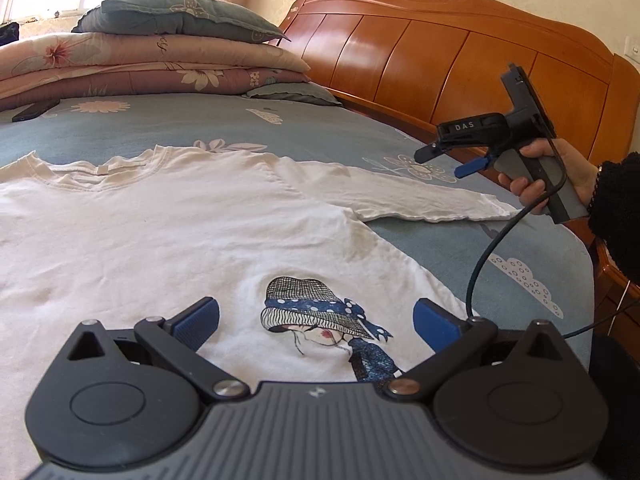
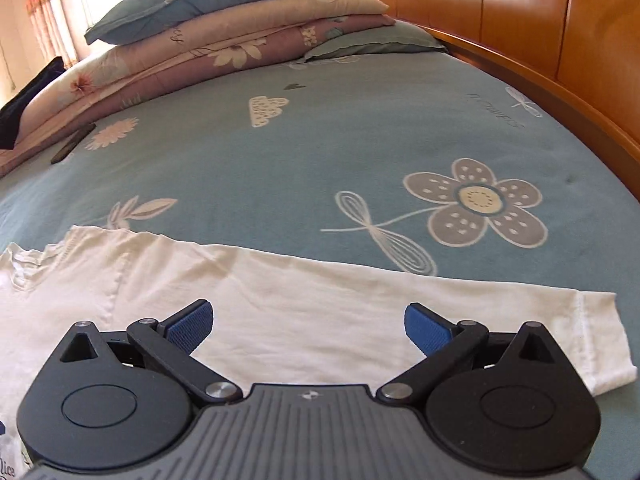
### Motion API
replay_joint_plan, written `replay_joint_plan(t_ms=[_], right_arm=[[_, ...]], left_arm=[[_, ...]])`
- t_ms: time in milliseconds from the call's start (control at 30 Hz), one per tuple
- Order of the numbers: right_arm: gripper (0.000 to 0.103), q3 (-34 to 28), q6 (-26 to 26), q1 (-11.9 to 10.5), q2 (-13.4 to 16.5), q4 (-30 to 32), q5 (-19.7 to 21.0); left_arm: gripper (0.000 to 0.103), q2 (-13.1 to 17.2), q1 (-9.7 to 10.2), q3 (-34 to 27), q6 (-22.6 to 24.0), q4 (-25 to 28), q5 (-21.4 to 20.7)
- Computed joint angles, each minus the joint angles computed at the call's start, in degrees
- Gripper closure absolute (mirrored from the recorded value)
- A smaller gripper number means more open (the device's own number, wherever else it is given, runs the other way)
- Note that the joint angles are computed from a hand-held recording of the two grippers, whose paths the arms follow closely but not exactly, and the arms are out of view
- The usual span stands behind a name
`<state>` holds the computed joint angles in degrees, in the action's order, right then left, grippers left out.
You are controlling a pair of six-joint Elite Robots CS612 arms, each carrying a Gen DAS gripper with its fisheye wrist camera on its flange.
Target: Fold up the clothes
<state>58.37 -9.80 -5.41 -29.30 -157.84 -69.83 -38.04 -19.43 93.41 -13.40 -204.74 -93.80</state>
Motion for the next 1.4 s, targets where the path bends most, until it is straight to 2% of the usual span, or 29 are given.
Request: replay_joint_plan(t_ms=[67,167,233,333,433,500,567,667,767,867,900,1000,1067,1133,1200,1333,1400], right_arm=[[0.0,-3.7,-0.4,1.4,2.0,2.9,0.6],[0.0,-9.7,-0.1,3.3,5.2,8.7,-2.1],[0.0,-13.0,-0.1,4.3,7.3,10.5,-6.0],[0.0,-15.5,0.2,5.4,9.5,6.7,-11.4],[0.0,-19.3,3.6,5.4,11.3,8.5,-12.8],[0.0,-18.6,4.9,5.3,10.7,8.0,-14.0],[0.0,-13.9,5.2,4.5,7.9,5.4,-11.2],[0.0,-6.5,3.1,3.4,3.8,3.6,-7.1],[0.0,-0.7,-1.0,2.8,1.2,2.4,-5.8],[0.0,2.8,-3.5,2.7,0.0,2.0,-9.4],[0.0,4.0,-3.7,2.5,-0.4,-0.2,-9.2],[0.0,5.6,0.4,2.4,-1.8,0.4,-9.6],[0.0,7.3,0.6,1.9,-2.9,-0.3,-3.9],[0.0,8.0,-2.5,2.3,-3.6,0.0,-0.1],[0.0,9.0,-6.3,2.9,-4.2,-0.2,1.8],[0.0,9.2,-11.7,4.3,-4.4,1.3,2.0],[0.0,9.4,-13.1,5.4,-4.0,-1.2,-3.5]], left_arm=[[0.001,0.1,0.07,0.0,-0.4,-0.4,0.1],[0.001,0.2,0.13,-0.2,-0.9,-0.2,0.6],[0.001,0.2,0.21,-0.3,-1.0,-0.1,0.3],[0.001,0.3,0.31,-0.4,-0.8,-0.2,-0.3],[0.001,0.3,0.26,-0.4,-0.8,0.4,-0.1],[0.001,0.2,0.2,-0.4,-0.9,0.7,0.2],[0.001,0.2,0.21,-0.4,-1.1,0.7,0.3],[0.001,0.2,0.19,-0.2,-1.7,0.7,0.6],[0.001,0.2,0.2,-0.2,-2.0,1.0,0.7],[0.001,0.2,0.25,-0.3,-2.7,1.5,0.9],[0.001,0.2,0.3,-0.4,-3.0,1.7,0.9],[0.001,0.3,0.43,-0.4,-3.8,1.5,0.7],[0.001,0.3,0.45,-0.4,-3.9,1.5,0.7],[0.001,0.3,0.42,-0.4,-3.8,1.6,0.8],[0.001,0.3,0.39,-0.4,-3.7,1.7,0.9],[0.001,0.2,0.42,-0.4,-3.7,1.8,0.7],[0.001,0.2,0.43,-0.4,-3.7,1.8,0.7]])
